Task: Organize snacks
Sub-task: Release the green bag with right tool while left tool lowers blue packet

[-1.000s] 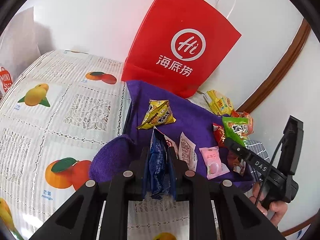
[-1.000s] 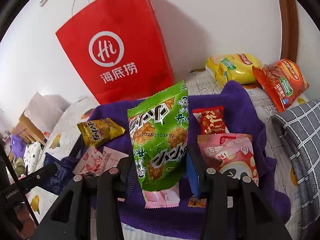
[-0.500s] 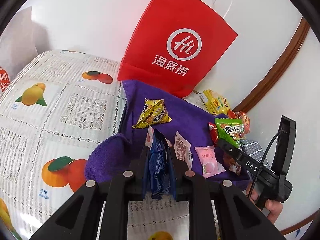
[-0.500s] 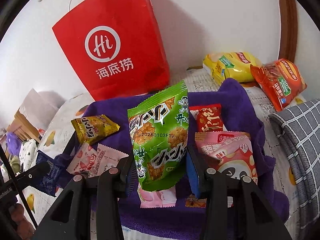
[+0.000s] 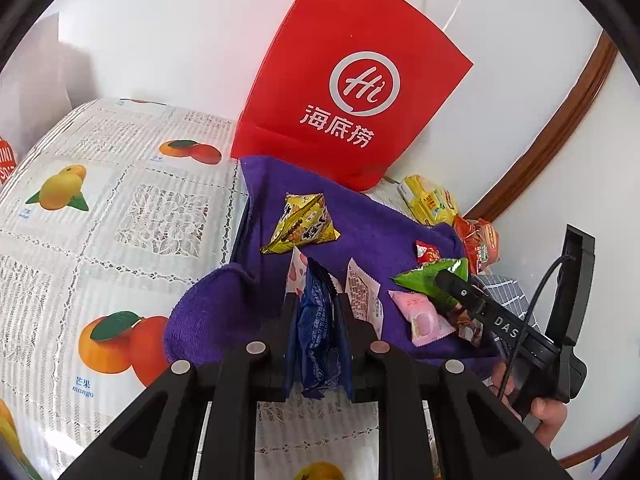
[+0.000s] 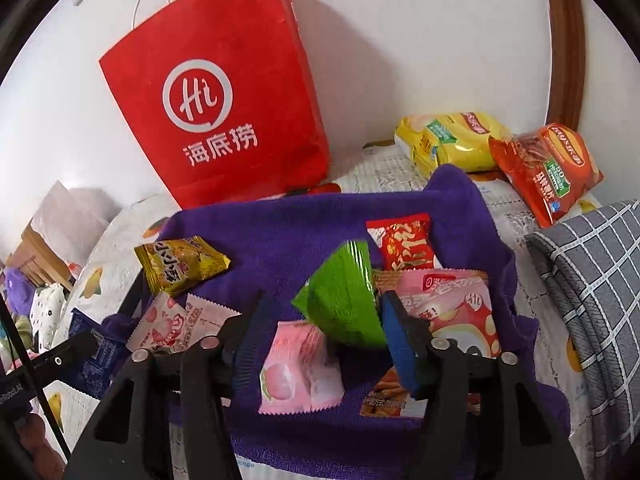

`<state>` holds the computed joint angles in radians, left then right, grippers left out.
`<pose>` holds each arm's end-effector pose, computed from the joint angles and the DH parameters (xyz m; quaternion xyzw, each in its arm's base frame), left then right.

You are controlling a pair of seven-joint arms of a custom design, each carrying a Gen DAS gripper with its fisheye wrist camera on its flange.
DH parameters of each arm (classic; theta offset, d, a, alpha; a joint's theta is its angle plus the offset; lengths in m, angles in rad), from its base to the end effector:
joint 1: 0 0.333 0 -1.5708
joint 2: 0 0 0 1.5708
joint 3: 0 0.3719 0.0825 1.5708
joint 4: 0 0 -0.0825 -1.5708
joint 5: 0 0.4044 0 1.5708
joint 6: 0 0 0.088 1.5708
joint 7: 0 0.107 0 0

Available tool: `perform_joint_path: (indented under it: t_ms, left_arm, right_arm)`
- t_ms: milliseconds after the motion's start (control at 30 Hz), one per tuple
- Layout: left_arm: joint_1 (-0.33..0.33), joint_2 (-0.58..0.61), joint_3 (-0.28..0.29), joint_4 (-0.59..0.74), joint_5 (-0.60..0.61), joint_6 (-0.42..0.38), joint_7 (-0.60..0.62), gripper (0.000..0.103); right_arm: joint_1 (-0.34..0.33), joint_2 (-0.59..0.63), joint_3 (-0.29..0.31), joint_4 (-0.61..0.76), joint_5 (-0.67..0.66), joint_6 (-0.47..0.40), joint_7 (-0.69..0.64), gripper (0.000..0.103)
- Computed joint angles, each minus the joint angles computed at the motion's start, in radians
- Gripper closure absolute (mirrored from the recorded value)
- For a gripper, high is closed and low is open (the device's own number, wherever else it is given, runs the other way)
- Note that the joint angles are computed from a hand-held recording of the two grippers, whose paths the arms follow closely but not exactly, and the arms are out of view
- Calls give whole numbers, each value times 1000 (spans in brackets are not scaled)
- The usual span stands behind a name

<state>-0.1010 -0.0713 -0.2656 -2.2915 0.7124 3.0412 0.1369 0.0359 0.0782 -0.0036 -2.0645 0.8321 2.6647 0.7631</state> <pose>0.4993 -0.2486 0.5052 -0.7546 0.5117 -0.3880 0.1347 0.6209 -0.0014 0.4910 -0.7186 0.5950 -0.1124 0.3420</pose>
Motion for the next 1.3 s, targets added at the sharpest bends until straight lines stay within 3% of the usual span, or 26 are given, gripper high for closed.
perform_joint_path:
  t_ms: [333,733,1067,1300]
  left_arm:
    - [-3,3,3,-8,-45,18,33,86]
    - [34,2,-17,6,106,35,-104,86]
    - [47,21,3,71,530,24,-543,86]
    - [4,63,65,100,644,39,-703,86]
  right_arm:
    - [-7,-13,-5,5,95,-17,-50,45]
    - [4,-41,-12,-12,137,18,-118,45]
    - [16,-74,-28,-22,189,8,-180,45]
    - [14,-68,-37,-11,179,-30,-160,45]
